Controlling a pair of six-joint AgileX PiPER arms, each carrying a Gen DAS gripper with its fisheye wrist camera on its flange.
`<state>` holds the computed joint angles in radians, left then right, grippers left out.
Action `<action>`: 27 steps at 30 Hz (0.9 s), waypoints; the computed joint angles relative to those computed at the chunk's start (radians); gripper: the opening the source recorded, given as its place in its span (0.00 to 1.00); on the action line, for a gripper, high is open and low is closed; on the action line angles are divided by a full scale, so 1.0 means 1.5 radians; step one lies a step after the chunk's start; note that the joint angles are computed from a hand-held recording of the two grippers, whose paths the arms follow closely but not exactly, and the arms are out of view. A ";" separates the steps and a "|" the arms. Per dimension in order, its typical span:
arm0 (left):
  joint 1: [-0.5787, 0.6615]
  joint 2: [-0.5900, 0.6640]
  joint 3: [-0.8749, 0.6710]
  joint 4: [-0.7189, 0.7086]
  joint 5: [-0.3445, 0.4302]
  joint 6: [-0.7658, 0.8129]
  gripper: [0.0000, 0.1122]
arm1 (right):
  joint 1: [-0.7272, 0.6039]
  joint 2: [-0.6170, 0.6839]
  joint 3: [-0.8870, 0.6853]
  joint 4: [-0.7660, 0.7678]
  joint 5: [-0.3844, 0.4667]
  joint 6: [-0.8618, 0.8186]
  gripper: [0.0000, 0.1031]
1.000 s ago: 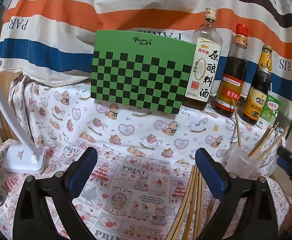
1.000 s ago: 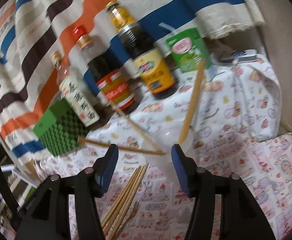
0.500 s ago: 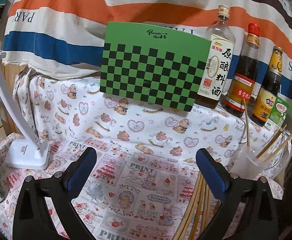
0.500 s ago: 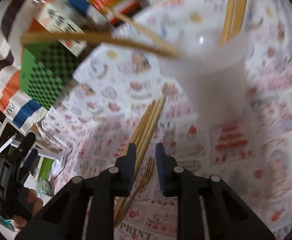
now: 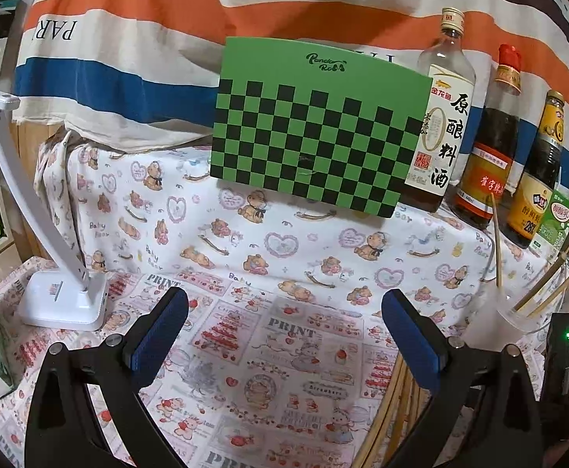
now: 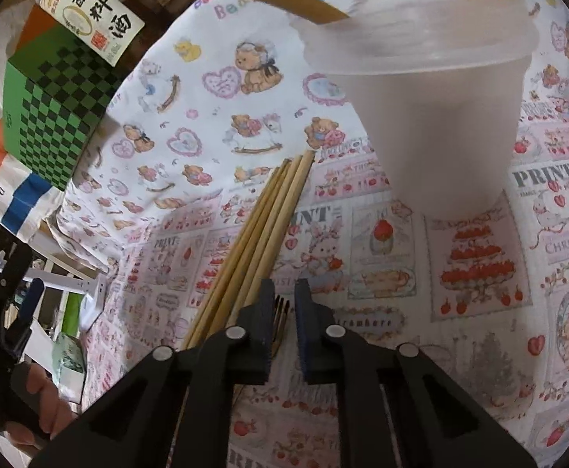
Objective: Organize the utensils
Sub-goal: 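Move the open right tool back down to the chopstick pile, then lower the open left tool onto the wooden chopstick pile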
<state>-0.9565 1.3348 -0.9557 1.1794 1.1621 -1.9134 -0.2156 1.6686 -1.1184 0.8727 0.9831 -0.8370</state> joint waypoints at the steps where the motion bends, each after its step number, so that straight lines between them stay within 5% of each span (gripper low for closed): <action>1: 0.000 0.001 0.000 0.000 0.001 0.000 0.88 | 0.001 0.006 -0.004 0.005 0.009 0.001 0.04; 7: 0.001 -0.002 0.002 -0.001 0.002 -0.004 0.88 | 0.013 -0.064 0.032 -0.018 -0.050 -0.026 0.02; 11: 0.007 -0.003 0.000 -0.012 0.003 0.001 0.88 | 0.073 -0.124 0.042 -0.194 -0.150 0.060 0.02; 19: 0.046 0.010 -0.014 -0.072 -0.043 0.053 0.88 | 0.059 -0.097 0.004 -0.243 -0.088 0.092 0.03; 27: 0.077 0.058 -0.061 -0.159 -0.059 0.170 0.88 | 0.091 -0.098 0.018 -0.303 -0.101 0.155 0.05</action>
<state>-0.8415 1.4219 -1.0468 0.9412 1.0738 -1.6582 -0.0793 1.5211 -1.0920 0.4178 0.8315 -0.6051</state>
